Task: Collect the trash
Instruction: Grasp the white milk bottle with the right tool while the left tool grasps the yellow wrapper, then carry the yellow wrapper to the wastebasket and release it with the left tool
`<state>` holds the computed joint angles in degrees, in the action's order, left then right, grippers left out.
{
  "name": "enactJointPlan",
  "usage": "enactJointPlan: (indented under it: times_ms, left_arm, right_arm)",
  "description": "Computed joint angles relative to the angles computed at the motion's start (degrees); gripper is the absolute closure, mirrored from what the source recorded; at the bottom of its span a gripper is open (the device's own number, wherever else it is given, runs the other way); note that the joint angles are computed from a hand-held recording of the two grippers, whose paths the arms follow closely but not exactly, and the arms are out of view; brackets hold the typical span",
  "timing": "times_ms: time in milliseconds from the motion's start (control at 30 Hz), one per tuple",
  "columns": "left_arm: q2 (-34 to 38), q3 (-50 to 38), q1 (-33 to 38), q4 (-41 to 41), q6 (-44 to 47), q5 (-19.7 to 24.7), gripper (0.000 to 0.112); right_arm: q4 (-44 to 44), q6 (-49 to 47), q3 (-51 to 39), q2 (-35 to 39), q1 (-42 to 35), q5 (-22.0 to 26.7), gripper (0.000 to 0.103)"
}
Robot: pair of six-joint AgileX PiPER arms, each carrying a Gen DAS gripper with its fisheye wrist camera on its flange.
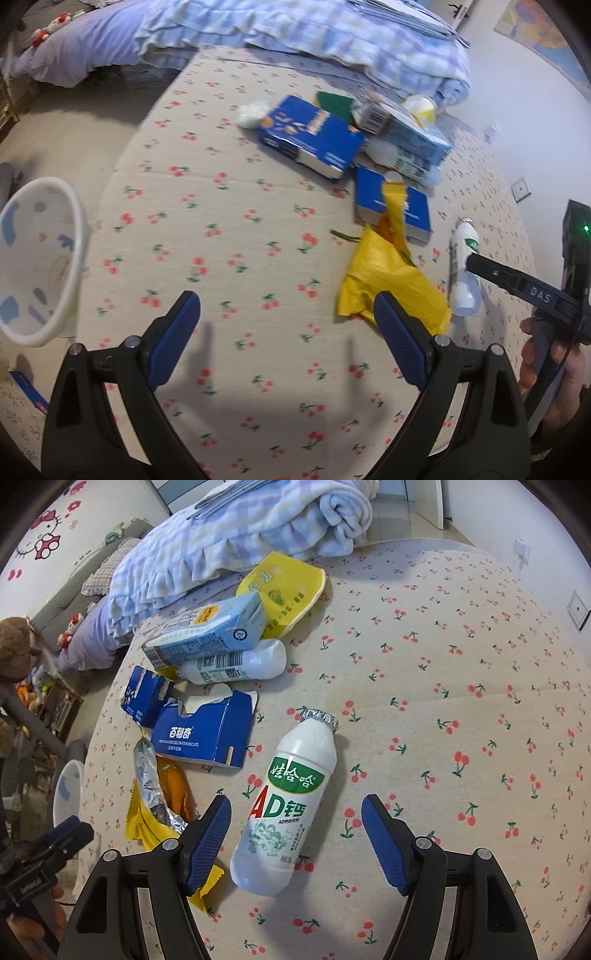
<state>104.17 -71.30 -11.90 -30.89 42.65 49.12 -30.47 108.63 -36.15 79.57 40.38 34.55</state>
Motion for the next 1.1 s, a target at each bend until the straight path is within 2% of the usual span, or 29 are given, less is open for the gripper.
enactJointPlan:
  times_ms: [100, 167, 267, 300, 400, 467, 500, 567, 633, 800, 867, 1100]
  left_arm:
    - [0.1, 0.9, -2.1, -1.2, 1.3, -0.6, 0.019]
    - [0.4, 1.0, -3.3, -1.9, 2.0, -0.5, 0.024]
    - [1.3, 0.9, -4.6, -3.0, 3.0, -0.2, 0.03]
    - [1.6, 0.8, -5.0, -3.4, 3.3, 0.0, 0.036]
    - [3.0, 0.2, -6.1, -3.9, 4.2, 1.4, 0.055]
    - [2.7, 1.1, -6.9, -3.9, 5.1, -0.1, 0.061]
    - [2.7, 1.2, -7.4, -3.5, 5.2, -0.3, 0.072]
    - [2.5, 1.7, -8.2, -3.0, 5.4, -1.3, 0.073]
    - [2.0, 2.5, -8.5, -2.8, 6.0, -2.5, 0.082]
    - [1.4, 3.3, -7.8, -4.9, 8.5, -2.8, 0.089]
    - [1.3, 2.6, -7.6, -5.4, 8.6, -2.3, 0.099]
    - [-0.6, 1.8, -4.0, -9.1, 11.8, 1.7, 0.102]
  right_arm:
    - [1.2, -1.8, 0.8, 0.6, -1.2, -2.2, 0.029]
    - [2.1, -3.0, 1.6, 0.5, -1.9, -3.3, 0.032]
    - [3.6, -5.2, 3.5, -0.6, -2.9, -6.8, 0.053]
    - [4.3, -6.0, 3.7, -0.7, -3.0, -7.2, 0.064]
    - [3.9, -5.8, 4.3, -1.8, -1.9, -5.9, 0.064]
    - [3.5, -4.8, 5.0, -2.9, -1.1, -5.5, 0.064]
    - [3.3, -4.4, 5.3, -3.5, -0.8, -5.4, 0.064]
    - [2.9, -3.6, 5.9, -4.5, -0.1, -4.7, 0.064]
    - [2.5, -2.5, 6.4, -5.7, 1.0, -3.3, 0.064]
    - [1.9, -0.5, 7.1, -7.8, 2.6, -1.2, 0.064]
    - [1.4, 0.6, 6.9, -8.3, 3.3, -0.3, 0.065]
    - [-0.8, 2.5, 4.7, -10.3, 6.0, 3.9, 0.065]
